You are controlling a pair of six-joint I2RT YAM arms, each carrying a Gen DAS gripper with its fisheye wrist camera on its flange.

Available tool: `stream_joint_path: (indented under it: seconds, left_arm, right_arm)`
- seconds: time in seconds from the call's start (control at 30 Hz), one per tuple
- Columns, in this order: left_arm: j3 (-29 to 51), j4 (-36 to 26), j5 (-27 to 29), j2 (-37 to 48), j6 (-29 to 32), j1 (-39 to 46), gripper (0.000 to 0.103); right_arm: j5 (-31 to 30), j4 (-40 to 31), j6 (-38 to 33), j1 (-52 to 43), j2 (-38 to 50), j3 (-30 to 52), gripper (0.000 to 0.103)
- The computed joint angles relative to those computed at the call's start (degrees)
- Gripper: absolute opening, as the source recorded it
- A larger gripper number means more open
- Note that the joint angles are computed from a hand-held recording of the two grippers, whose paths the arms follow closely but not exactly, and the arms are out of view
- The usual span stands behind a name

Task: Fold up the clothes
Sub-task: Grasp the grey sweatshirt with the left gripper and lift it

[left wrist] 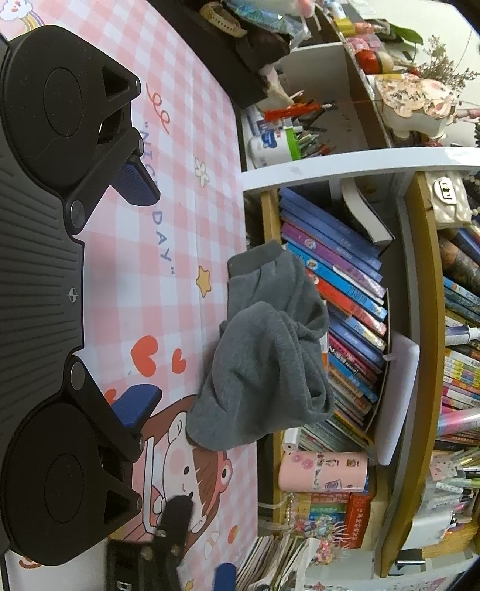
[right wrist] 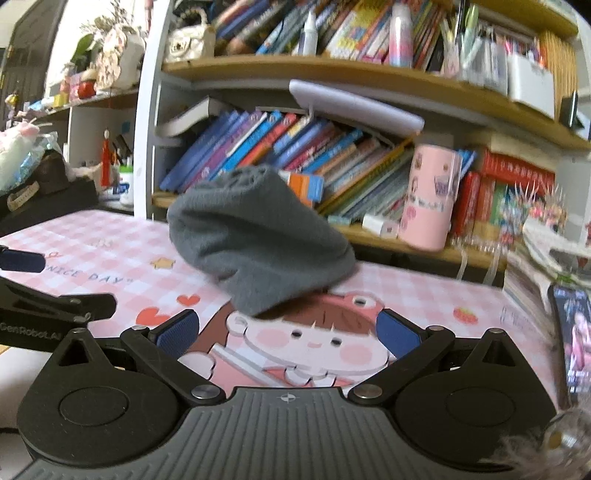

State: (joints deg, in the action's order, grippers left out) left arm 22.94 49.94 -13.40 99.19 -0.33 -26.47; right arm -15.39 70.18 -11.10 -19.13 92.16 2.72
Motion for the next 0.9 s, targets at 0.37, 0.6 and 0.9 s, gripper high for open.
stream_joint_path:
  seconds: [0.37,0.6,0.9]
  left_arm:
    - [-2.04,5.74,-5.22,0.55,2.75,-2.99,0.103]
    - [-4.01,9.84,2.53,0.36,4.19,-0.98,0.103]
    - [-3.89,10.75,-1.78,0.92,0.53,-0.81,0.103]
  right_arm:
    - [-7.74,4.37,0.35,-4.92,4.16,1.74,0.103]
    - [-10.97,1.34,-1.47,-4.87,2.82,2.07,0.103]
    - [-11.88,-10.46,1.47,-6.56,-0.06,5.84,0.103]
